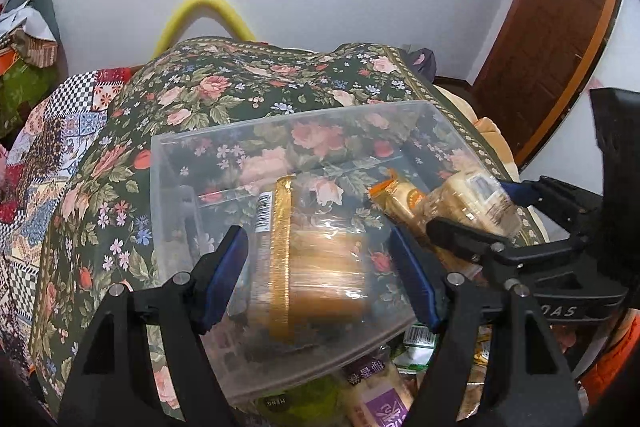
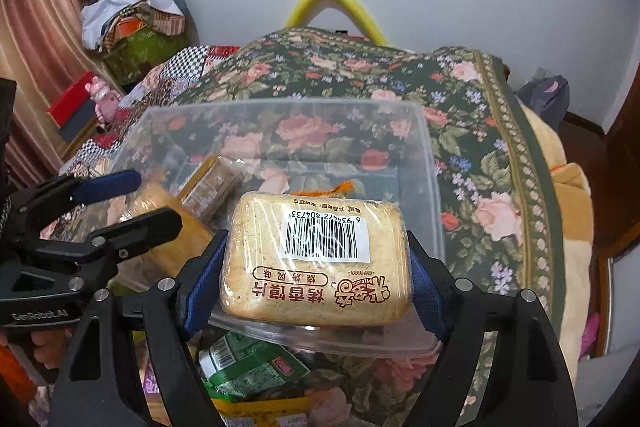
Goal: Organize snacks
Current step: 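Lower both packs into the clear box and open both tools, then grasp the red chip bag with the left tool while the right tool grasps the green-labelled meatball pack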
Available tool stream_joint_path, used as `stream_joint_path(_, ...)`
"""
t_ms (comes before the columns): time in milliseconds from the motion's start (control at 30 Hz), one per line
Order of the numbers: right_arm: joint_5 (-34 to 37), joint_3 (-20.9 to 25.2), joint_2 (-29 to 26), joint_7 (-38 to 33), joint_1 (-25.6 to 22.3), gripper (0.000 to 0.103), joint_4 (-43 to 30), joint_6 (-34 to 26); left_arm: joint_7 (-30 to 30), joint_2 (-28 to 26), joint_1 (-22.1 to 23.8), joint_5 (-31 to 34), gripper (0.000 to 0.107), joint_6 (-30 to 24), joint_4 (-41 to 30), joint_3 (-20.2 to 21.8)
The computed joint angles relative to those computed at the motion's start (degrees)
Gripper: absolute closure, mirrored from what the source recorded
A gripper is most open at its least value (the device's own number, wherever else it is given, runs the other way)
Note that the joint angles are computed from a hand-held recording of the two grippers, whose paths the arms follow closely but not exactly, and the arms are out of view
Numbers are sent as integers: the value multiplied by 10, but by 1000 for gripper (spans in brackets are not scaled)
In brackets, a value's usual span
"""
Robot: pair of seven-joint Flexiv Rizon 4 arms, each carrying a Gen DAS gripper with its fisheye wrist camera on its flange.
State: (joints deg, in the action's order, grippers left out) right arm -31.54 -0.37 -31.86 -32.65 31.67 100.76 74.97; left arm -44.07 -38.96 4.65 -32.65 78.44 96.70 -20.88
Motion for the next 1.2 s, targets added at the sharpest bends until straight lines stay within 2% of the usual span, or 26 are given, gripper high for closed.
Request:
stream_joint_path(167,-9,-7,9,10,7,23,11,3,13,12,6,5,34,20,17,-10)
stream_joint_path(300,-30,-24,32,36,16,23,34,20,30,36,30,-6,33,36,48,-37)
stream_joint_path(467,-120,-68,82,111,45,22,84,36,59,73,71,-33,33,59,97,-80)
stream_joint_path(667,-203,-54,129,187,27,20,132,47,105,125,130,-75,33,84,174,-136)
stream_joint_path(933,-274,-11,161,266,-11,20,177,39,162,183,150,-162,30,78,258,-136)
stream_joint_path(1100,-296,20,170,303,-39,20,203,37,168,195,118,-196,29,74,289,-88)
stream_joint_path(1200,-299,31,175,318,-49,20,220,31,193,199,103,-227,29,90,313,-74)
